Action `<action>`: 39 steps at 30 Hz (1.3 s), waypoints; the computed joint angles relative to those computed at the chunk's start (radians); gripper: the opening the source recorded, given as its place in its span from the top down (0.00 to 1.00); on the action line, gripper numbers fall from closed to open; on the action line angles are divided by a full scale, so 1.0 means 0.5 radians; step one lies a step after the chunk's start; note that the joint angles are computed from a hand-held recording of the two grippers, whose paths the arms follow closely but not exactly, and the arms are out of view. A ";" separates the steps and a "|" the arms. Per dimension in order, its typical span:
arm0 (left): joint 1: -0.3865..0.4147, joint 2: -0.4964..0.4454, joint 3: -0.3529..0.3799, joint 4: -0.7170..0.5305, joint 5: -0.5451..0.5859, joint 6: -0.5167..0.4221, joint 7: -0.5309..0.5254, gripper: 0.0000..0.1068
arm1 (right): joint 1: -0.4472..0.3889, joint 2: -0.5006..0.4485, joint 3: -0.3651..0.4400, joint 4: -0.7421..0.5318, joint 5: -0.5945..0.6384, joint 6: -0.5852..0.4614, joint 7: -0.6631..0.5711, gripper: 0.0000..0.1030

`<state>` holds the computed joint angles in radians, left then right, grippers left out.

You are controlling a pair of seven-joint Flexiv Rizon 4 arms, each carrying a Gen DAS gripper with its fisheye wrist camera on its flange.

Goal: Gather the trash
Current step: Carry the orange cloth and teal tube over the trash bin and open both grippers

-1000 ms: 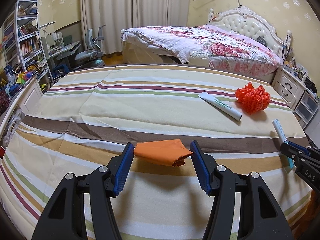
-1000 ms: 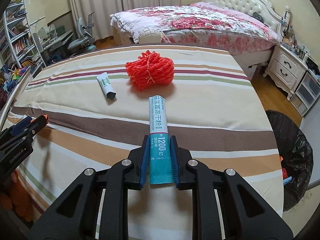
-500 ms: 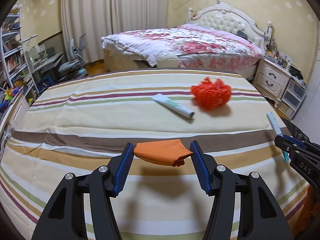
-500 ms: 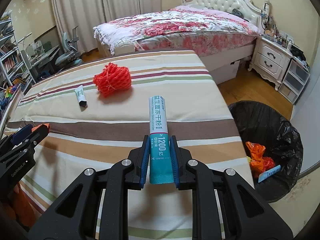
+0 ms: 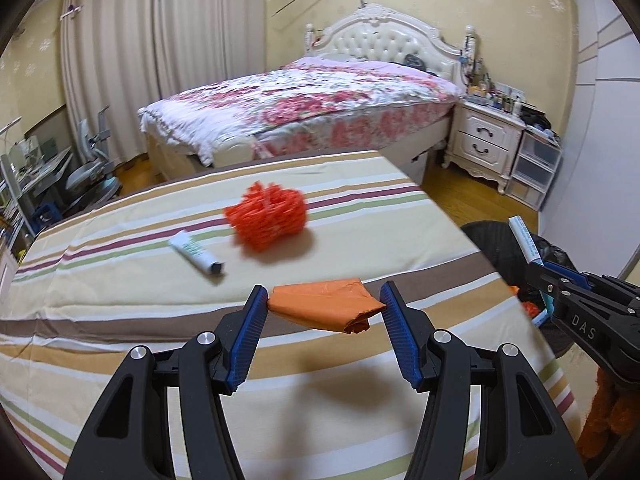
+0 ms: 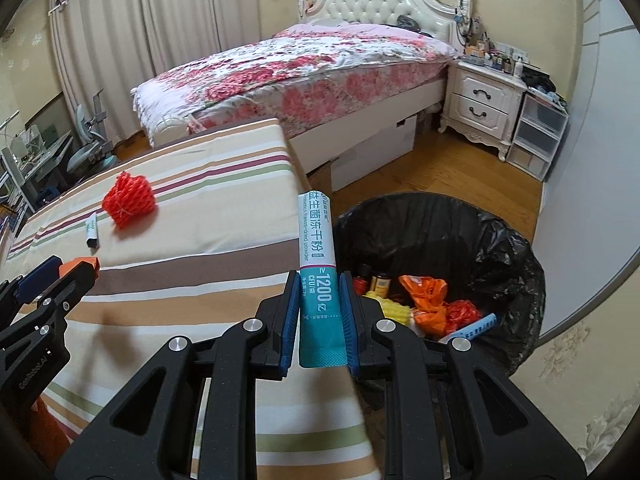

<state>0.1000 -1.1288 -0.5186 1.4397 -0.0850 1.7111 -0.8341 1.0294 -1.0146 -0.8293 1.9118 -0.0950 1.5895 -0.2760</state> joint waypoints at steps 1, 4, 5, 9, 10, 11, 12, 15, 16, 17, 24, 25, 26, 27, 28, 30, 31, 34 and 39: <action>-0.006 0.000 -0.010 0.000 0.006 -0.003 0.005 0.46 | 0.008 0.002 -0.015 0.020 0.008 -0.004 0.006 0.81; -0.023 -0.015 -0.060 -0.016 0.022 -0.028 0.036 0.46 | 0.039 0.002 -0.067 0.093 0.042 -0.007 0.027 0.81; -0.034 -0.022 -0.076 -0.025 0.027 -0.029 0.050 0.46 | 0.053 0.000 -0.089 0.120 0.054 -0.009 0.035 0.81; -0.080 -0.051 -0.128 -0.068 0.043 -0.031 0.100 0.46 | 0.089 -0.015 -0.155 0.181 0.085 -0.030 0.059 0.81; -0.095 -0.056 -0.133 -0.081 0.042 -0.035 0.111 0.46 | 0.090 -0.016 -0.161 0.191 0.091 -0.029 0.062 0.81; -0.115 -0.061 -0.130 -0.098 0.037 -0.041 0.118 0.46 | 0.088 -0.017 -0.166 0.201 0.098 -0.025 0.065 0.81; -0.139 -0.068 -0.125 -0.120 0.030 -0.051 0.126 0.46 | 0.089 -0.019 -0.172 0.214 0.105 -0.019 0.066 0.81; -0.213 -0.086 -0.097 -0.188 -0.003 -0.096 0.150 0.46 | 0.075 -0.031 -0.179 0.238 0.135 0.002 0.067 0.81; -0.247 -0.095 -0.081 -0.217 -0.018 -0.114 0.158 0.46 | 0.071 -0.037 -0.180 0.247 0.150 0.016 0.069 0.81; -0.269 -0.099 -0.069 -0.236 -0.031 -0.123 0.166 0.46 | 0.060 -0.041 -0.176 0.248 0.162 0.028 0.066 0.81; -0.472 -0.154 0.092 -0.412 -0.134 -0.211 0.198 0.46 | -0.044 -0.058 -0.121 0.227 0.226 0.062 0.056 0.80; -0.502 -0.161 0.124 -0.439 -0.153 -0.227 0.193 0.46 | -0.056 -0.058 -0.115 0.221 0.229 0.058 0.054 0.80; -0.536 -0.174 0.162 -0.478 -0.171 -0.250 0.189 0.46 | -0.073 -0.061 -0.106 0.211 0.230 0.056 0.055 0.80; -0.564 -0.185 0.191 -0.510 -0.185 -0.267 0.189 0.46 | -0.078 -0.063 -0.101 0.213 0.234 0.060 0.057 0.80; -0.590 -0.197 0.217 -0.541 -0.195 -0.275 0.190 0.46 | -0.090 -0.063 -0.094 0.213 0.237 0.065 0.057 0.80; -0.636 -0.216 0.263 -0.594 -0.215 -0.296 0.187 0.46 | -0.118 -0.066 -0.079 0.200 0.238 0.061 0.058 0.80; -0.658 -0.226 0.286 -0.625 -0.229 -0.315 0.182 0.46 | -0.131 -0.066 -0.070 0.195 0.238 0.061 0.059 0.80; -0.714 -0.249 0.351 -0.699 -0.265 -0.367 0.156 0.46 | -0.166 -0.068 -0.050 0.181 0.236 0.058 0.065 0.80; -0.771 -0.268 0.426 -0.770 -0.294 -0.443 0.127 0.46 | -0.213 -0.073 -0.018 0.159 0.217 0.043 0.080 0.80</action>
